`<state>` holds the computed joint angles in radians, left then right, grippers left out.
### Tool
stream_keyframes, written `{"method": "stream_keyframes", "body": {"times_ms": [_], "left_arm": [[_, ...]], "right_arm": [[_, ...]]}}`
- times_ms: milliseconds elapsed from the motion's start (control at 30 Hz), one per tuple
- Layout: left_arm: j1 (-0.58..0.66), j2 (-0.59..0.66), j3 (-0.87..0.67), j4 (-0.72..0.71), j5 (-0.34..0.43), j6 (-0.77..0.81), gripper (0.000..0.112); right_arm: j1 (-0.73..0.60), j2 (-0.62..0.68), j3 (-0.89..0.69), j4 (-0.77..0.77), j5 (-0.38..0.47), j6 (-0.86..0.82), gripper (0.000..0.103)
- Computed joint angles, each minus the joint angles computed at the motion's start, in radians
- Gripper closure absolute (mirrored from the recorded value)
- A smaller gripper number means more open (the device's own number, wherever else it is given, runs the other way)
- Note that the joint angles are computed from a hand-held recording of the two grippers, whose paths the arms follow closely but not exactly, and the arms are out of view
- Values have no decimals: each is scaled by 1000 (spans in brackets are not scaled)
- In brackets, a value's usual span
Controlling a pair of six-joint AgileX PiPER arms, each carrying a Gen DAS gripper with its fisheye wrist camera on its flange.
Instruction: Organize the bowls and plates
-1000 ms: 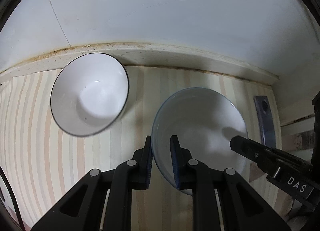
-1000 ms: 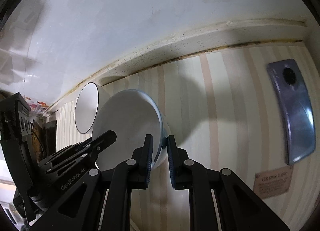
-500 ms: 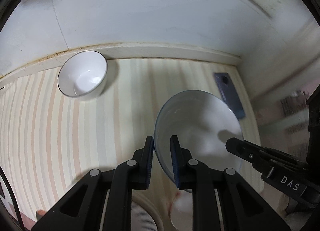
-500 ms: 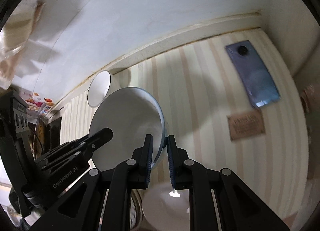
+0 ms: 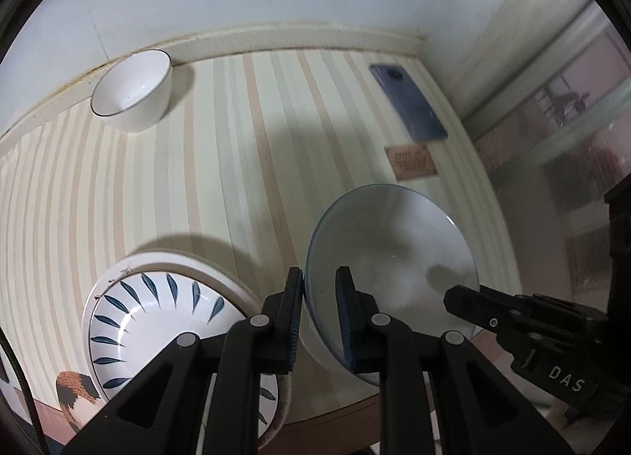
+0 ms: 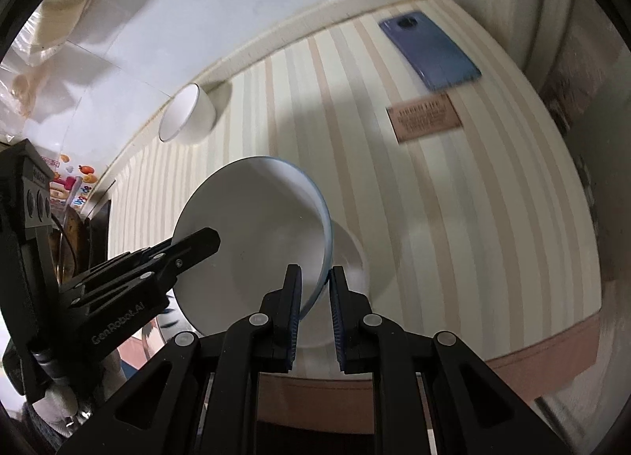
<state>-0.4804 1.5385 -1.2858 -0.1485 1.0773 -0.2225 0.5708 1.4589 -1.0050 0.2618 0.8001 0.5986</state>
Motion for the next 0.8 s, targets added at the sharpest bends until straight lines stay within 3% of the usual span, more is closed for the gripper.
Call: {"method": "stream_keyframes", "body": {"times_ms": [300,800], "left_arm": [[-79,26,44,80,-33,-34,98],[-92,33,76,107,-37,-44,98]], "right_arm": [[-12,-10,108,52,-73,-27,87],[-16,48,87,85,-57,-78,87]]}}
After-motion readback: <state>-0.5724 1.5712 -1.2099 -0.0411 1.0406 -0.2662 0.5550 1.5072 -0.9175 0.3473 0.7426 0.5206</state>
